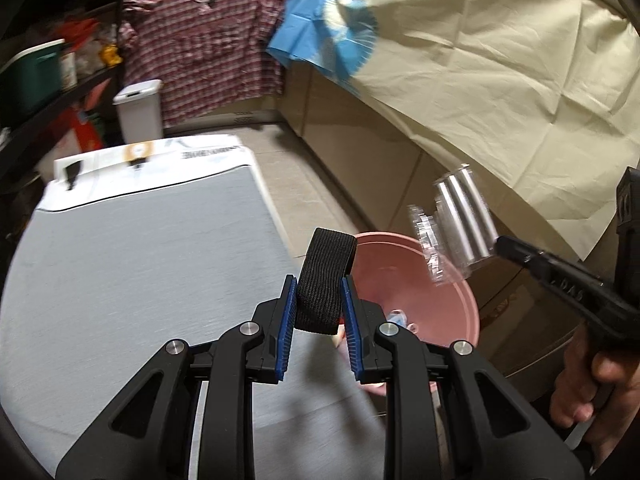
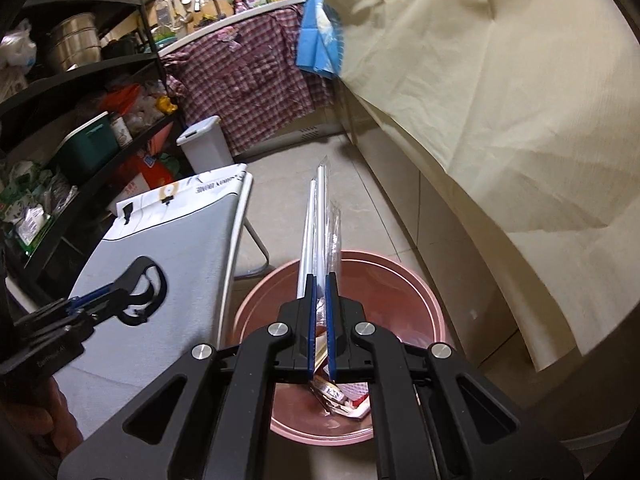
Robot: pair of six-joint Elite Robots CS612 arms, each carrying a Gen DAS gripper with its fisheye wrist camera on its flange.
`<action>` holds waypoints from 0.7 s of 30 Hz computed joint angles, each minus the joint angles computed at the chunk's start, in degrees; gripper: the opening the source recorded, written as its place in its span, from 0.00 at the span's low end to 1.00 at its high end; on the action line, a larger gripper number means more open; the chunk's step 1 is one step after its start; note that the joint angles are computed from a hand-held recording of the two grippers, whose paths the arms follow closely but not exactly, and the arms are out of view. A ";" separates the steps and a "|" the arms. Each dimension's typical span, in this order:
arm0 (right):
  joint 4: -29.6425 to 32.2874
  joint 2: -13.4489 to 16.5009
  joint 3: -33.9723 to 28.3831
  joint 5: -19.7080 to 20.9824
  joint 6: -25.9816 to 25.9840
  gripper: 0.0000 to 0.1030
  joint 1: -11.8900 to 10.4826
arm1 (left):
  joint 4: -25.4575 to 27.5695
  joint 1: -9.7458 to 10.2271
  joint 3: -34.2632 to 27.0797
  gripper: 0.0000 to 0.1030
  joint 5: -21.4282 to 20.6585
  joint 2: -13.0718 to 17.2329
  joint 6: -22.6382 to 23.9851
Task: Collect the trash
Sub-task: 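Lift and carry the black band and wrapped straws over the pink bin, then open both grippers to drop the band and straws into the bin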
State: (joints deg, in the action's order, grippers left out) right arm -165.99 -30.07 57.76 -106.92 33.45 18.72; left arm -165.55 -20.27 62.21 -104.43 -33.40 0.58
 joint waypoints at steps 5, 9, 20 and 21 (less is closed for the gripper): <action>2.01 0.47 -0.55 0.25 1.32 0.04 -0.64 | 2.18 -1.42 -2.84 0.22 -0.19 1.79 0.60; 3.11 0.74 -0.79 1.57 2.28 0.04 -1.09 | 4.60 -2.12 -5.07 0.22 -0.35 3.26 0.73; 8.27 1.68 -2.86 -0.10 3.82 0.45 -1.03 | 9.89 -2.01 -7.57 0.46 -1.95 4.74 3.24; 8.40 1.70 -2.90 -0.22 3.88 0.49 -1.01 | 9.68 -1.91 -7.14 0.46 -1.81 4.52 3.15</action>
